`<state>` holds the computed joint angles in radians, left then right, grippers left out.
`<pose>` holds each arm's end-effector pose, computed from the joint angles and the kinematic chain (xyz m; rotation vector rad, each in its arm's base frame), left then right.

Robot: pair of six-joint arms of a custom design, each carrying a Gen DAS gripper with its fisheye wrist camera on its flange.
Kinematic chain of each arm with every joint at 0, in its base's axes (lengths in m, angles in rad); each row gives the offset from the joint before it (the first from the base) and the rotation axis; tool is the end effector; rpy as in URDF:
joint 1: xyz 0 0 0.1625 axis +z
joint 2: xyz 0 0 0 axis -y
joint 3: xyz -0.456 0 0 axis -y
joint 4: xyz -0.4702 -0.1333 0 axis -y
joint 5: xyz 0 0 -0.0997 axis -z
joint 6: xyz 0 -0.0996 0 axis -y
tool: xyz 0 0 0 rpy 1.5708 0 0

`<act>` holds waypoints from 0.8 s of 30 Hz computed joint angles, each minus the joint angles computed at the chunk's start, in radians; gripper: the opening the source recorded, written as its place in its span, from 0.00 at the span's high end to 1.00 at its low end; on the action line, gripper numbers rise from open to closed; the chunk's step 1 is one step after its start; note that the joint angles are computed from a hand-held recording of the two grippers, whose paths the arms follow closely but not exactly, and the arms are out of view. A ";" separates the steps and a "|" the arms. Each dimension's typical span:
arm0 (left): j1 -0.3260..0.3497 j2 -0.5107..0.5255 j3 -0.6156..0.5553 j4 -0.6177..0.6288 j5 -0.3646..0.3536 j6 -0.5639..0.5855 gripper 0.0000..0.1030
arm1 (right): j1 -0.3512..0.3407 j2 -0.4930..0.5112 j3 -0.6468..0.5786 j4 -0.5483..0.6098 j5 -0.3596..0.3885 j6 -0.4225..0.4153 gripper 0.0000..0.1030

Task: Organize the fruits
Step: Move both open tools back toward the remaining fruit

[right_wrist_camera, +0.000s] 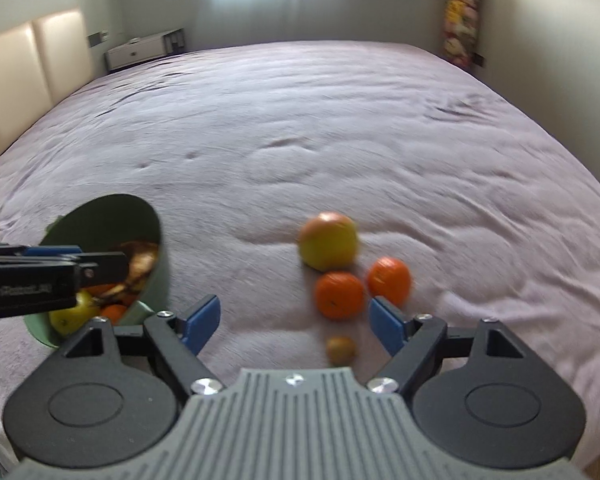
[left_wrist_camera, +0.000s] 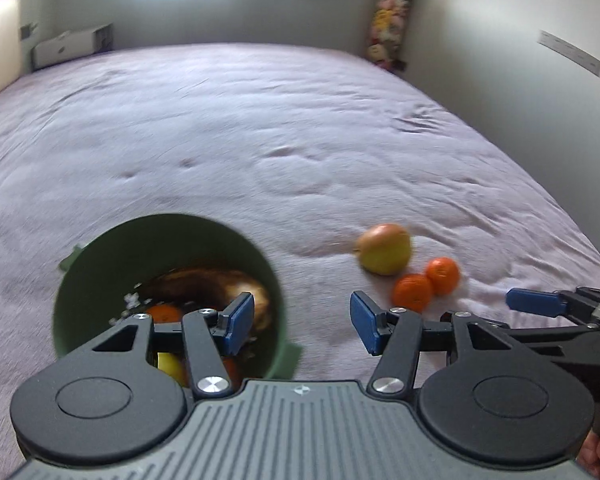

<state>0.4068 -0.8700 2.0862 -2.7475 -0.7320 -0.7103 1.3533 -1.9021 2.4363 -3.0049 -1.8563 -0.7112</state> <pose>-0.4270 -0.4098 -0.0004 0.5788 2.4107 -0.8617 0.0179 -0.4066 0.3730 0.4173 -2.3259 0.8663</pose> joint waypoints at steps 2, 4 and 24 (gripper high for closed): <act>-0.004 0.020 0.001 -0.055 -0.014 0.043 0.37 | -0.027 -0.011 0.002 0.005 -0.001 0.009 0.28; -0.004 0.039 0.000 -0.094 -0.034 0.065 0.37 | -0.055 -0.017 0.006 0.003 -0.003 0.017 0.29; 0.035 0.226 -0.087 -0.241 -0.200 0.199 0.47 | -0.174 0.057 -0.048 -0.016 0.034 0.149 0.66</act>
<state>0.4418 -0.6436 1.9990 -2.9883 -0.9325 -0.5115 1.1788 -1.8447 2.3885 -3.0207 -1.8225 -0.5627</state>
